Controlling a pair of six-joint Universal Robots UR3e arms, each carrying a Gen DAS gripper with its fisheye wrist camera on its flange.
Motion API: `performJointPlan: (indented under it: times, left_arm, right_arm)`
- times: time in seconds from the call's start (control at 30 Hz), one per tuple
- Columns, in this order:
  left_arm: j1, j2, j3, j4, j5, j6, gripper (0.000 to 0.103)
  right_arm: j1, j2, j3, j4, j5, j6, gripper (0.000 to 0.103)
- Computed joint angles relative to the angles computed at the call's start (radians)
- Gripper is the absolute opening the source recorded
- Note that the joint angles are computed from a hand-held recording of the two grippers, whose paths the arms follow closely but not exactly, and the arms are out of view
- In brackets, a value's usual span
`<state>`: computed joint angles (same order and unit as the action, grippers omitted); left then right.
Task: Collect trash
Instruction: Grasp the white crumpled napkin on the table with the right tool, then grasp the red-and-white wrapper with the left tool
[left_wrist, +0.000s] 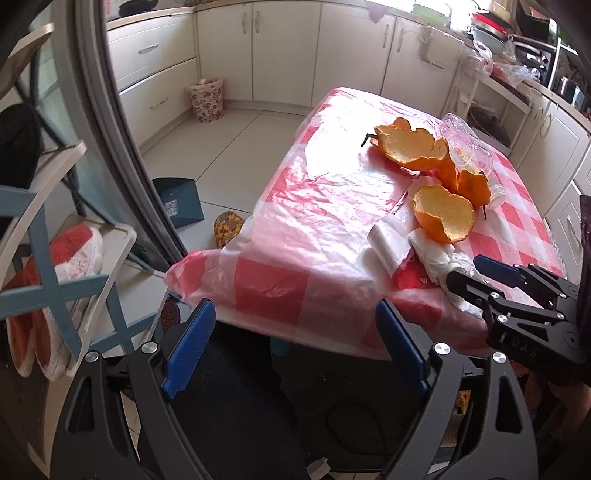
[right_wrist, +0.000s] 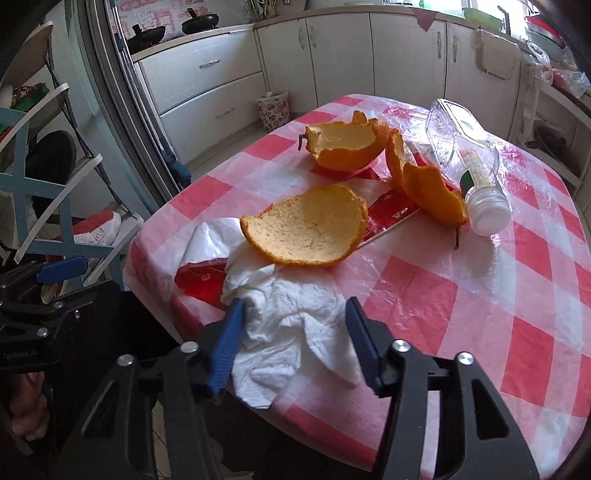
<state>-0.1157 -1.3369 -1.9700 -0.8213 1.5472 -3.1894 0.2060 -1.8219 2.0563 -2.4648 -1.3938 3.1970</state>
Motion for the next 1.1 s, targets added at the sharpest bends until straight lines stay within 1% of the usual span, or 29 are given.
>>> performJointPlan:
  times: [0.03,0.1,0.2,0.3,0.37,0.43,0.57,0.6,0.63,0.67,0.7,0.73,0.77,0.87,0.93,1.0,1.1]
  left_arm:
    - [-0.011,-0.030,0.022,0.009,0.004,0.006,0.084]
    - [-0.033,-0.076,0.056,0.028,0.013,0.012,0.084]
    - [-0.065,-0.152,0.123,0.035,0.021,0.020,0.084]
    - [-0.082,-0.202,0.175,0.029,0.019,0.009,0.084]
    - [-0.089,-0.238,0.211,0.018,0.006,0.014,0.085]
    - [-0.105,-0.289,0.253,0.007,0.013,0.010,0.085]
    - [-0.108,-0.342,0.296,0.002,-0.042,-0.020,0.084]
    - [-0.115,-0.355,0.303,0.010,-0.047,-0.026,0.082]
    - [-0.120,-0.369,0.316,0.009,-0.057,-0.028,0.068]
    - [-0.125,-0.389,0.338,-0.007,-0.071,-0.030,0.059]
    - [-0.138,-0.404,0.354,-0.002,-0.057,-0.038,0.043]
    - [-0.135,-0.414,0.370,-0.019,-0.087,-0.034,0.013]
    - [-0.127,-0.429,0.400,-0.055,-0.125,-0.031,0.002]
    - [-0.123,-0.432,0.439,-0.064,-0.165,-0.044,0.001]
    - [-0.104,-0.411,0.458,-0.068,-0.229,-0.052,0.001]
    - [-0.078,-0.380,0.483,-0.075,-0.297,-0.052,0.001]
    - [-0.046,-0.352,0.539,-0.096,-0.372,-0.057,0.001]
  right_arm:
    - [-0.008,-0.011,0.004,0.008,0.004,-0.008,0.041]
    - [-0.022,-0.033,0.015,0.016,0.005,-0.013,0.030]
    - [-0.062,-0.079,0.036,0.030,0.013,-0.013,0.020]
    - [-0.128,-0.142,0.069,0.055,0.051,-0.017,0.018]
    - [-0.181,-0.190,0.092,0.083,0.086,-0.027,0.018]
    - [-0.229,-0.224,0.106,0.116,0.118,-0.041,0.018]
    - [-0.305,-0.289,0.129,0.175,0.172,-0.073,0.018]
    - [-0.321,-0.306,0.134,0.189,0.183,-0.081,0.018]
    - [-0.335,-0.320,0.139,0.198,0.192,-0.089,0.018]
    - [-0.354,-0.339,0.144,0.211,0.203,-0.097,0.018]
    - [-0.373,-0.355,0.148,0.225,0.216,-0.106,0.018]
    - [-0.398,-0.377,0.153,0.243,0.232,-0.118,0.018]
    - [-0.425,-0.398,0.157,0.263,0.248,-0.129,0.018]
    - [-0.531,-0.486,0.168,0.356,0.318,-0.174,0.018]
    - [-0.610,-0.542,0.170,0.428,0.373,-0.208,0.018]
    - [-0.711,-0.611,0.165,0.539,0.438,-0.266,0.018]
    - [-0.859,-0.701,0.139,0.730,0.527,-0.375,0.018]
